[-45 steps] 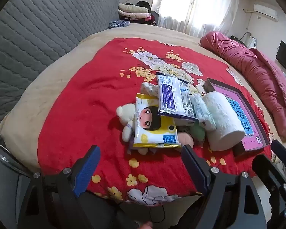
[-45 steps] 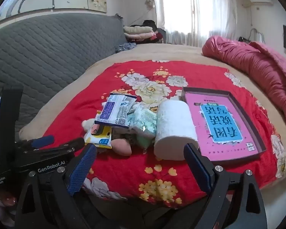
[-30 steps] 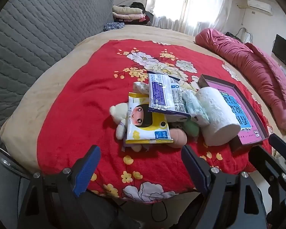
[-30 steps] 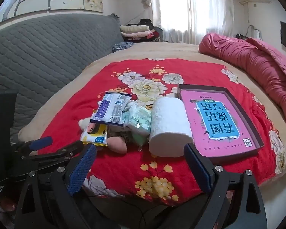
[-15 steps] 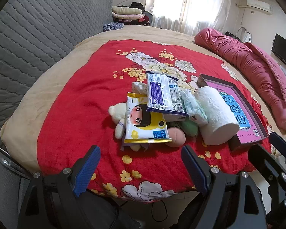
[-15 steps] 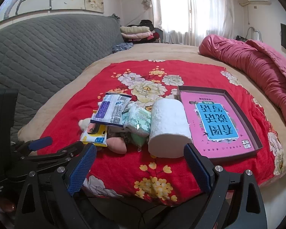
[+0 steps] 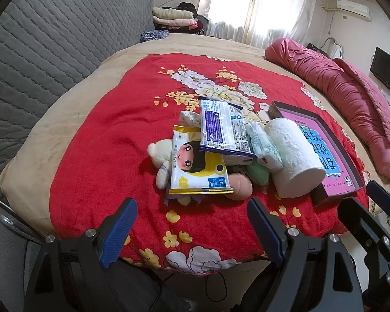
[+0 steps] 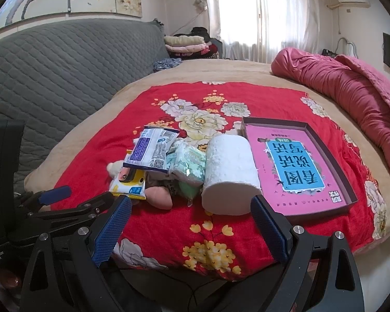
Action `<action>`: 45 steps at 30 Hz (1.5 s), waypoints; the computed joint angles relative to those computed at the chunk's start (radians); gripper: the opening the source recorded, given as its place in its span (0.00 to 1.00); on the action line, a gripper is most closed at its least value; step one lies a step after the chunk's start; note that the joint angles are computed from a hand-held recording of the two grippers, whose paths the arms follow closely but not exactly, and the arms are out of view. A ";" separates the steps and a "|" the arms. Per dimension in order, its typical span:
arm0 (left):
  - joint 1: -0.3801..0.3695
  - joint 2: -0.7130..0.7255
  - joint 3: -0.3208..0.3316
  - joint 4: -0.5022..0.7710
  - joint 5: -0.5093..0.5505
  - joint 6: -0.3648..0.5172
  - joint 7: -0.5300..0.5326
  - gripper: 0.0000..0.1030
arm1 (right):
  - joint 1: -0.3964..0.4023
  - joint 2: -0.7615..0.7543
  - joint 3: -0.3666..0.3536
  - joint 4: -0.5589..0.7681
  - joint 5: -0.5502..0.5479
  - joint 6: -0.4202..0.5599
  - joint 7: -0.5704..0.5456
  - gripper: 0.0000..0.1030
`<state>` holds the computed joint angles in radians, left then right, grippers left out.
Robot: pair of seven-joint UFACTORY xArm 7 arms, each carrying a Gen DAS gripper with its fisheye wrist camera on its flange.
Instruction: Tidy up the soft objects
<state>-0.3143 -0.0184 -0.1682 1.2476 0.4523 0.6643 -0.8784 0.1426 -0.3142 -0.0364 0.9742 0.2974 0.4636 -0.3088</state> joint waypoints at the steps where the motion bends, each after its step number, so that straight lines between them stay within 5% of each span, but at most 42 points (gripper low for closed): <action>1: -0.001 -0.001 -0.001 0.001 0.000 0.002 -0.002 0.83 | -0.002 -0.001 0.002 -0.001 -0.003 -0.001 0.003 0.90; 34: 0.006 0.000 0.005 -0.012 -0.064 -0.023 0.027 0.83 | 0.004 0.002 0.001 0.000 0.007 -0.004 -0.017 0.90; 45: 0.003 0.069 0.023 0.071 -0.108 -0.021 0.082 0.83 | 0.007 0.028 -0.006 0.004 0.026 -0.008 -0.047 0.90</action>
<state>-0.3109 0.0504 -0.1456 1.3182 0.3441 0.6435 -0.7965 0.1496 -0.2862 -0.0421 0.9785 0.3237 0.4551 -0.3559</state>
